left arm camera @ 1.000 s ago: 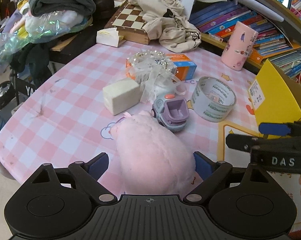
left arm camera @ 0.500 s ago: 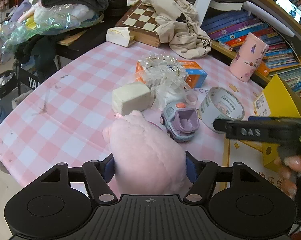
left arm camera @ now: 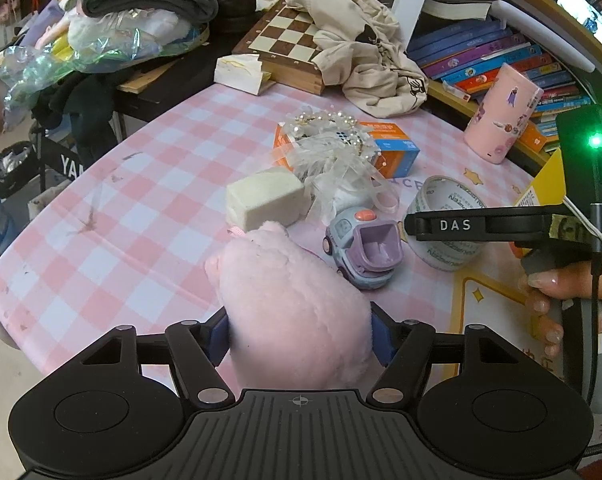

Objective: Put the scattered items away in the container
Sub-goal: 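Grasp the clear tape roll rim with the right gripper and lift it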

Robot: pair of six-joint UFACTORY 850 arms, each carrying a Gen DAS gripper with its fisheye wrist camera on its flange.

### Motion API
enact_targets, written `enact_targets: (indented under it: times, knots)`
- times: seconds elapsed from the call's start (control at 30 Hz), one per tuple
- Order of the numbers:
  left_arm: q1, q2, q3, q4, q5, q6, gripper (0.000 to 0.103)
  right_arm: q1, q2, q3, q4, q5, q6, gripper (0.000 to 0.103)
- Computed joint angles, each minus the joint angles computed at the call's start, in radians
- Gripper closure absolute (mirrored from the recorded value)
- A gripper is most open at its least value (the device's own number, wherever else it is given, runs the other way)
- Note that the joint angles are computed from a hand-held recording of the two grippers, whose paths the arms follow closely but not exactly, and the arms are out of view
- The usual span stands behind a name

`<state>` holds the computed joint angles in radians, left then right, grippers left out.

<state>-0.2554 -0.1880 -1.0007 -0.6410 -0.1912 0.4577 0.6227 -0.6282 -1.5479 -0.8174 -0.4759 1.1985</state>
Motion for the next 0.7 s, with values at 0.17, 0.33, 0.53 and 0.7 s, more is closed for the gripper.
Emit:
enact_targets:
  times: [0.17,0.33,0.53,0.7]
  knots:
    - [0.003,0.006,0.004,-0.046,0.002,0.038,0.036,0.001,0.014,0.018,-0.024,0.01,0.034,0.02]
    - [0.004,0.016,0.01,-0.1,0.02,0.087,0.037,0.015,0.063,0.074,-0.178,0.02,0.192,0.02]
    - [0.01,0.035,0.027,-0.248,0.027,0.237,0.037,0.033,0.116,0.131,-0.324,0.02,0.352,0.02]
    - [0.012,0.053,0.044,-0.36,0.024,0.361,0.037,0.043,0.138,0.163,-0.452,0.018,0.488,0.02]
